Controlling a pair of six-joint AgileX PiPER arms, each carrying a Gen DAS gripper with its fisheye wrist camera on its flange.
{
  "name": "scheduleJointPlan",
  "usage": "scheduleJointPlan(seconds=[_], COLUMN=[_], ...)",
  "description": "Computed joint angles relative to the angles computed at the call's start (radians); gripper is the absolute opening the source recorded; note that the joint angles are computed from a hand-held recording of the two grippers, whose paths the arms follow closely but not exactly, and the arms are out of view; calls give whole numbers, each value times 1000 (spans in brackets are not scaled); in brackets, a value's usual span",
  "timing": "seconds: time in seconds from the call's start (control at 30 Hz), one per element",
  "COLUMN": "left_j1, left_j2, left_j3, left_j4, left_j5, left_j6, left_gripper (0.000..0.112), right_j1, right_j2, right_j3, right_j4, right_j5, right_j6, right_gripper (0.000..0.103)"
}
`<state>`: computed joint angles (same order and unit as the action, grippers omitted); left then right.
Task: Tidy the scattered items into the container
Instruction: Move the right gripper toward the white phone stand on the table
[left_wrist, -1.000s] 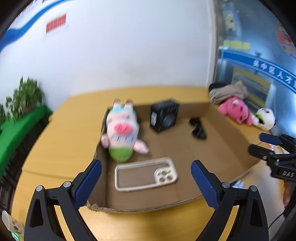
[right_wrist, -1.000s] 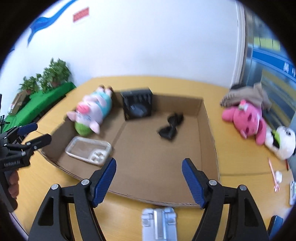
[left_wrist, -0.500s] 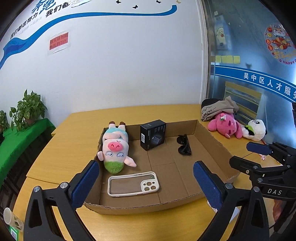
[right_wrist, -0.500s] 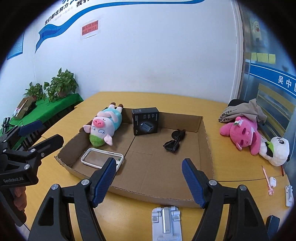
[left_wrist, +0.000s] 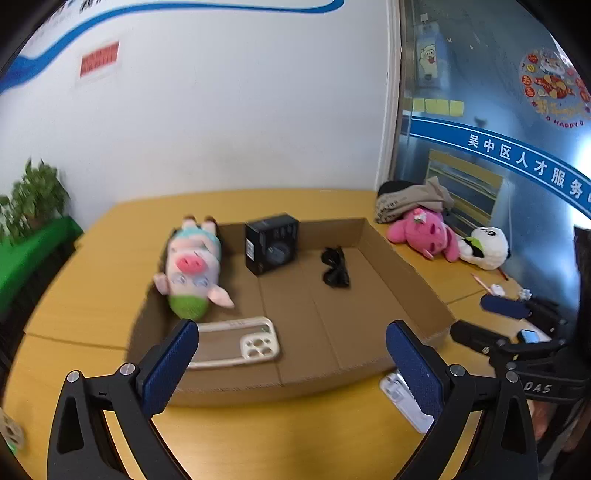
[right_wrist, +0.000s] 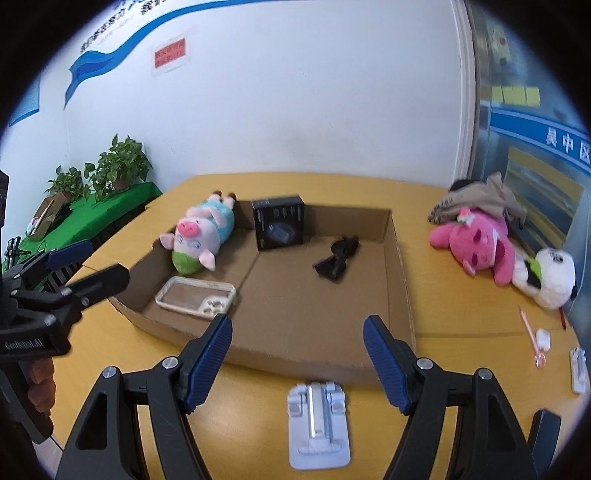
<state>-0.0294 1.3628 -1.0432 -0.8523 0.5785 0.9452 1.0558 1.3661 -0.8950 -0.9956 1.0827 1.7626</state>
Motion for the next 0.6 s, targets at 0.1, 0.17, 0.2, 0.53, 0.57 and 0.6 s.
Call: scheduleJointPlan(seconds=[0.1,0.17,0.2,0.53,0.57,0.6], left_j1=[-3,-17,-24,-52,-54,-58], left_j2=[37,52,65,170,182,195], left_j3=[16,35,43,66,67,70], left_j4=[-21,-22,-22,-20,-20,-23], left_j5=[37,31,35,77,81,88], left_j6=[5,5,3,-8,-10,-9], left_gripper=[103,103,103,103,103,103], right_j1=[-18,-27,-31,-104,-114,-127], right_j2=[-27,-28,-22,120,133,147], right_j3=[105,170,195,264,267,270], right_j4=[37,57,65,114,122,131], right_j5=[-86,-153,-186,-428,-443,-459], right_j6=[52,91,106,88,84,80], right_gripper=[73,73,73,73,73,74])
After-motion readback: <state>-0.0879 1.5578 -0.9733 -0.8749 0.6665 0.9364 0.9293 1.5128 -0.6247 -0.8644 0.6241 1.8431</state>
